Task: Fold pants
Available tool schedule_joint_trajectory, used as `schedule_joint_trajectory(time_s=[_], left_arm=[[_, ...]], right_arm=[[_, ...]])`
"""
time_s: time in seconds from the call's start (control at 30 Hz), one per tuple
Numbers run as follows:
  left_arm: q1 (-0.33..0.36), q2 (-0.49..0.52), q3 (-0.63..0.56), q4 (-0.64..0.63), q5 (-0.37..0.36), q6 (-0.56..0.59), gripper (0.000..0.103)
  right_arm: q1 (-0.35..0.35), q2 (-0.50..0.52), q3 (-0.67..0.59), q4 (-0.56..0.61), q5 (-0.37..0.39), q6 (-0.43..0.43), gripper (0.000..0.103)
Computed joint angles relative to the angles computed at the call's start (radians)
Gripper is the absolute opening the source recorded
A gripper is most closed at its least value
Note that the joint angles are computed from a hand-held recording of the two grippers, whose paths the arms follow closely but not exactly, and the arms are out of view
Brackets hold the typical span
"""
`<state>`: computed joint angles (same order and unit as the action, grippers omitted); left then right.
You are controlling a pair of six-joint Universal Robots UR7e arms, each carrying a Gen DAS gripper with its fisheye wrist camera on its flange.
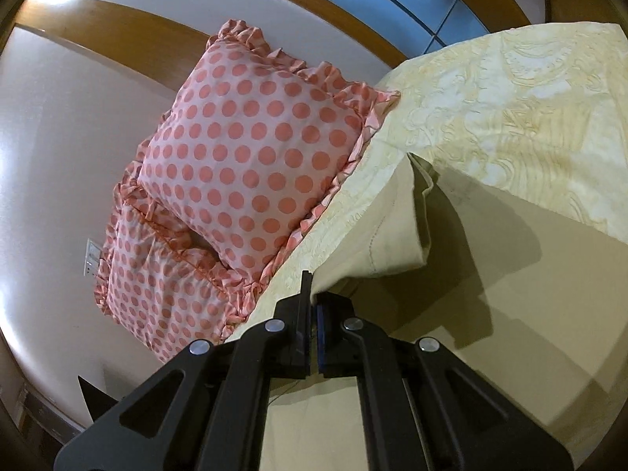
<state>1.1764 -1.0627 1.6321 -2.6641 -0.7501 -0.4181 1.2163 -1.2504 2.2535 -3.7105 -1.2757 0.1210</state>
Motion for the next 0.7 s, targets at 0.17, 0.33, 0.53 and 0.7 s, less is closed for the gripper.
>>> schedule_joint_trajectory(time_s=[0.17, 0.33, 0.53, 0.7], left_arm=[[0.033, -0.007, 0.016, -0.077, -0.082, -0.027, 0.004], [-0.084, -0.195, 0.298, -0.301, -0.029, 0.083, 0.004], [-0.303, -0.526, 0.753, -0.341, 0.112, -0.069, 0.004], [-0.344, -0.639, 0.933, -0.276, 0.121, -0.268, 0.004]], right_arm=[[0.010, -0.001, -0.025, 0.018, 0.001, 0.007, 0.002], [-0.002, -0.055, 0.016, -0.028, 0.027, -0.003, 0.002], [-0.056, -0.134, 0.134, -0.074, 0.005, -0.028, 0.002], [-0.110, -0.157, 0.214, -0.108, -0.023, -0.026, 0.002]])
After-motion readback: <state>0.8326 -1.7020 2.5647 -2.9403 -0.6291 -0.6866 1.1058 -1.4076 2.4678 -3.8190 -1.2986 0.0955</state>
